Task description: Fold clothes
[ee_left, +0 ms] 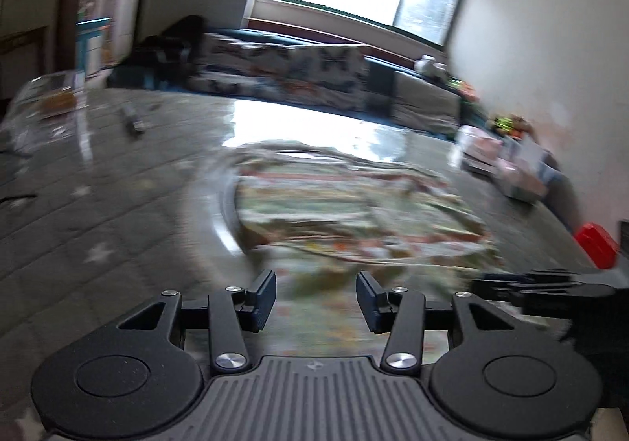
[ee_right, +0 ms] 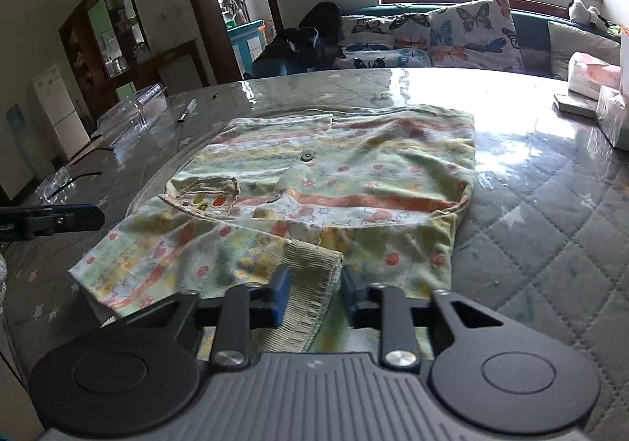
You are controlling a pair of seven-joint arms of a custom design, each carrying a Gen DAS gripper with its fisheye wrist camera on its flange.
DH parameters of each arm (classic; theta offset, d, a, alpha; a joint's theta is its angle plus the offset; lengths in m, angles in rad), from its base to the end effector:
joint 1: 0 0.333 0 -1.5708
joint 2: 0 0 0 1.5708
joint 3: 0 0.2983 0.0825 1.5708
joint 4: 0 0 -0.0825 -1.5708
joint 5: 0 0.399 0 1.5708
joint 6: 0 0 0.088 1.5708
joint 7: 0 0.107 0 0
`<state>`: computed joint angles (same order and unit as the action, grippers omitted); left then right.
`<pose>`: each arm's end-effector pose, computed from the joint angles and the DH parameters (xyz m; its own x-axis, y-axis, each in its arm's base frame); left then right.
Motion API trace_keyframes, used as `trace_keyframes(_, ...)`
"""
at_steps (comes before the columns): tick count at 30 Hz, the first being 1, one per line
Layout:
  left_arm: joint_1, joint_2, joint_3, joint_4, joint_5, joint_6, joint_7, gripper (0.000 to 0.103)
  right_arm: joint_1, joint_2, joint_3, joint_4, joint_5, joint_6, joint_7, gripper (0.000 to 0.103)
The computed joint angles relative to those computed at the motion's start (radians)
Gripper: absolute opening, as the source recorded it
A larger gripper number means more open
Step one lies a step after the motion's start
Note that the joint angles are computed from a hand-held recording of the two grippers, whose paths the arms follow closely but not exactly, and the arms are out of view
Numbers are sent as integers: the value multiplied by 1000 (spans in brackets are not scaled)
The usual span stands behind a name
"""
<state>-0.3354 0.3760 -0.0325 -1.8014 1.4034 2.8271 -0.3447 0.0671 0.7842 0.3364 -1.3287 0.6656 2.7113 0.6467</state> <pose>0.6097 -0.2866 0.3546 0.1857 -0.9528 0.2402 -0.5579 -0.3035 -0.7724 0.7518 0.2196 0.3230 0.6429 -0.7377 -0.2058 -0.6030 -0.3219 -0.7299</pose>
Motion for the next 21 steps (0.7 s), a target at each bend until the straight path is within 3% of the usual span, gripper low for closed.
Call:
trace_keyframes(4,9,-19,6,-36,7,-16,-41,49,7,-14,2,-19,-7,53,-3,4)
trace_keyframes(12,22,-7,-7,-33,-13,-35,-5,49,-37,-60,88,-70,43,194,-126,3)
trace_keyframes(17,9,28,-4,-2,-92,-82,99,49,62,-3,-51,17,-86,122,73,3)
trace_keyframes(21,0,30,4,1,-142,-109,159,49,67,20,-63,26,-155,135,129,7)
